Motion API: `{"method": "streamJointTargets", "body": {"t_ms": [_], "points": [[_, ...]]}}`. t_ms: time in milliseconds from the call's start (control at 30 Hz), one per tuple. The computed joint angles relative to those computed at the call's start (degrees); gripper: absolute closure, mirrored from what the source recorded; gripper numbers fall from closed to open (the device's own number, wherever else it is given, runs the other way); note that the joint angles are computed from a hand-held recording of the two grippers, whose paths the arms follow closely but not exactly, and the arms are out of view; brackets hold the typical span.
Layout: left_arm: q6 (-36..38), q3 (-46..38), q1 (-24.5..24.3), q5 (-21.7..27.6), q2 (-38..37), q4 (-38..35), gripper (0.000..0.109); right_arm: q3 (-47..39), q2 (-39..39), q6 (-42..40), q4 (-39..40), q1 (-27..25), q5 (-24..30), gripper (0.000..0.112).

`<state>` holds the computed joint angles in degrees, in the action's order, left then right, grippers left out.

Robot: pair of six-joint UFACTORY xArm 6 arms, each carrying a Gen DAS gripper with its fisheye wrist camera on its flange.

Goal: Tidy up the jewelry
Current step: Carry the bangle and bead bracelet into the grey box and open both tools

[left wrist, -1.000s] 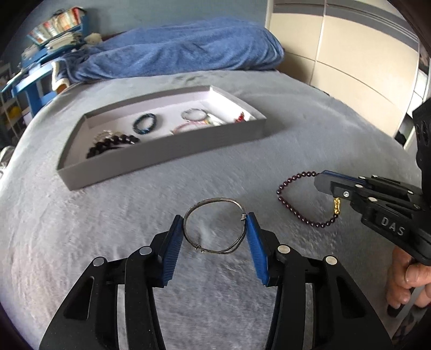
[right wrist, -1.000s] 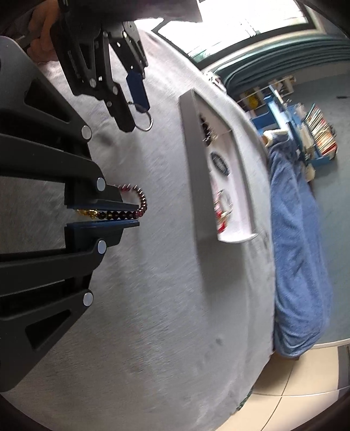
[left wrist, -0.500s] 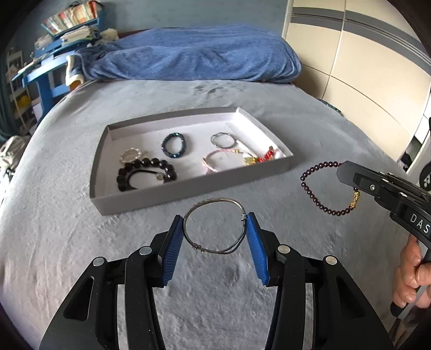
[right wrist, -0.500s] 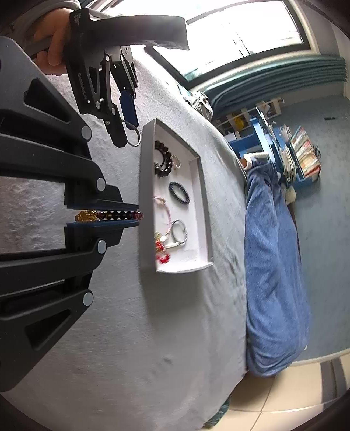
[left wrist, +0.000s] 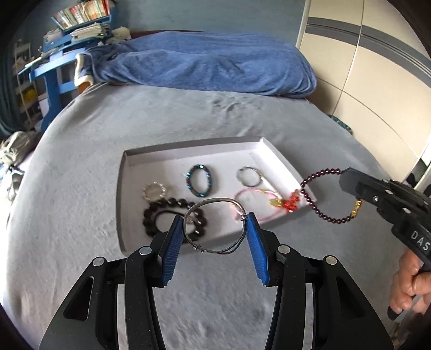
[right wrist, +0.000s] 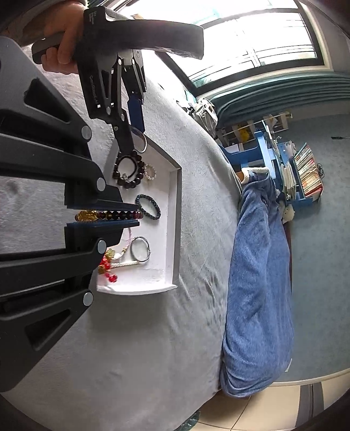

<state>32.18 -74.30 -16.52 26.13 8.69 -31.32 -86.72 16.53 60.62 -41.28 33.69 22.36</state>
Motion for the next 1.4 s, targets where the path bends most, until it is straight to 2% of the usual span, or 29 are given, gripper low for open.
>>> {"method": "streamJointTargets", "body": {"t_ms": [300,633,767,933,1167,1233,1300,1333,1400], "points": [[-4.3,-7.9,1.4,0.5,7.4,3.2,0.06,-7.4,7.2,-6.0,6.4,-2.4,-0.3,0.106],[-8.1,-14.3,0.5,-0.5,14.1,8.7,0.06,-17.3,15.2,-11.1,11.7,-3.2,-0.4,0.106],[-9.4,-17.2,0.4,0.0,16.8,10.5,0.06,-21.3,18.7,-15.1,15.0,-3.1,1.0,0.106],[-11.1,-19.8,0.6,0.9,19.6,12.5,0.06,-25.1,22.5,-19.3,19.1,-3.5,5.3,0.106],[-11.5,-20.6,0.4,2.3,21.5,15.4,0.059,-26.6,24.2,-18.6,16.1,-3.5,10.6,0.106],[-11.5,-19.7,0.3,1.4,21.1,16.0,0.057,-26.6,24.3,-18.3,15.5,-3.5,11.1,0.106],[-11.8,-19.0,0.2,0.7,20.7,16.3,0.05,-26.4,24.2,-17.8,14.9,-3.5,11.3,0.106],[-11.9,-18.9,0.2,0.4,20.6,16.5,0.042,-25.7,23.9,-17.2,14.2,-3.5,11.0,0.106],[-11.9,-18.2,0.2,-0.7,20.2,16.6,0.039,-25.3,23.6,-17.1,13.8,-3.4,11.0,0.105]]}}
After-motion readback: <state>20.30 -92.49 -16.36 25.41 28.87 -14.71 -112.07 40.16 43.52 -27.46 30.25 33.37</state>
